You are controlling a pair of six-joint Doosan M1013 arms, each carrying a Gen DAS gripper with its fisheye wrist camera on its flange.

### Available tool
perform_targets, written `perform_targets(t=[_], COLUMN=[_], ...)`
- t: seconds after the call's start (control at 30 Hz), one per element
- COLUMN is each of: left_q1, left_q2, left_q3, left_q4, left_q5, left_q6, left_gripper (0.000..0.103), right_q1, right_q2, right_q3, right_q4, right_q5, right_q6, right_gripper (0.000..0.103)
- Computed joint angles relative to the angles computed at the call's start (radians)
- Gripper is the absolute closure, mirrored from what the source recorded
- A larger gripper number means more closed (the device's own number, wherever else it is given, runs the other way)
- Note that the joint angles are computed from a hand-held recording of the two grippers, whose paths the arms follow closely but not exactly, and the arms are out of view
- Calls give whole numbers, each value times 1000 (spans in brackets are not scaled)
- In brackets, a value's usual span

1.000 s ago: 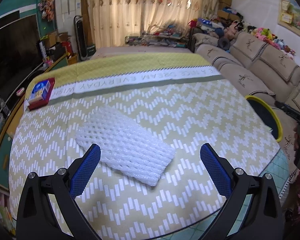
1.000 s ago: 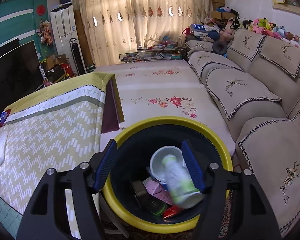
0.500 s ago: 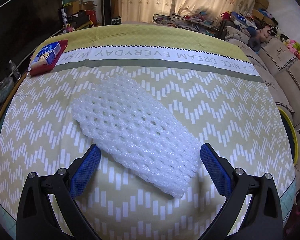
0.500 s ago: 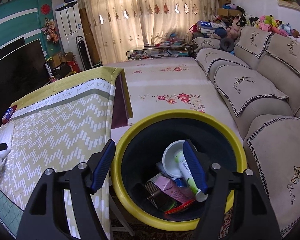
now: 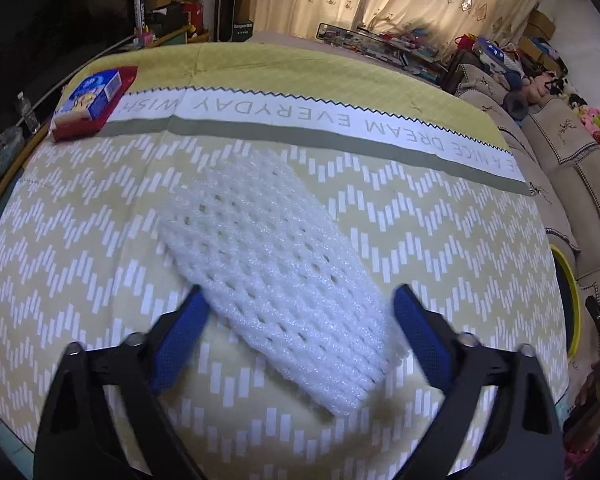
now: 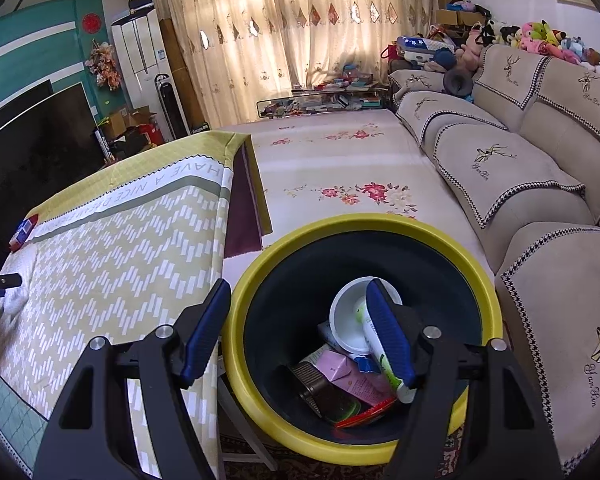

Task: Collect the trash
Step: 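Grasp the white foam net with the left gripper, then carry the foam net over the yellow bin and open the left gripper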

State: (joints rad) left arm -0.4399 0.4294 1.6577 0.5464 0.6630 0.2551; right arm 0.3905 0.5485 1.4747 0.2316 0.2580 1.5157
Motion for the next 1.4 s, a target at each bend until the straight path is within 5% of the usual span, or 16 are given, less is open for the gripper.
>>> perform_targets(t=[0.13,0.23,0.7,0.77,0.97,1.07,1.27,1.4], left_q1=[7,-4,-97,-112,-146,-165,-192,-202], left_q2=[3,8,16,29,94,147,299,403], left_q3=[-11,-26,-115,-145,-272,-362,-613,-782], left_q4=[-42,-24,3,-20,-157,-289,-537,-603], left_q5=[-50,-43,-63,-68,-80,-72,47,156], left_q6=[80,108,312,372,618,809,1128,1212], left_gripper=[62,79,82,82,82,82,82,82], right_q1=[-4,-7,-26,-28,-35,-46,-63,-71], right_q2=[-3,-8,-89,-103,-152,-170,-192,-202], right_q3=[7,15,125,145,204,228,253,263], right_q4=[36,54,105,32,-532,-703,-885,-943], right_q5=[-3,-9,-92,-109,-143,-151,-136,-127], right_q6=[-24,-33,-34,39,603,785,984,1048], right_gripper=[36,36,36,36,36,36,36,36])
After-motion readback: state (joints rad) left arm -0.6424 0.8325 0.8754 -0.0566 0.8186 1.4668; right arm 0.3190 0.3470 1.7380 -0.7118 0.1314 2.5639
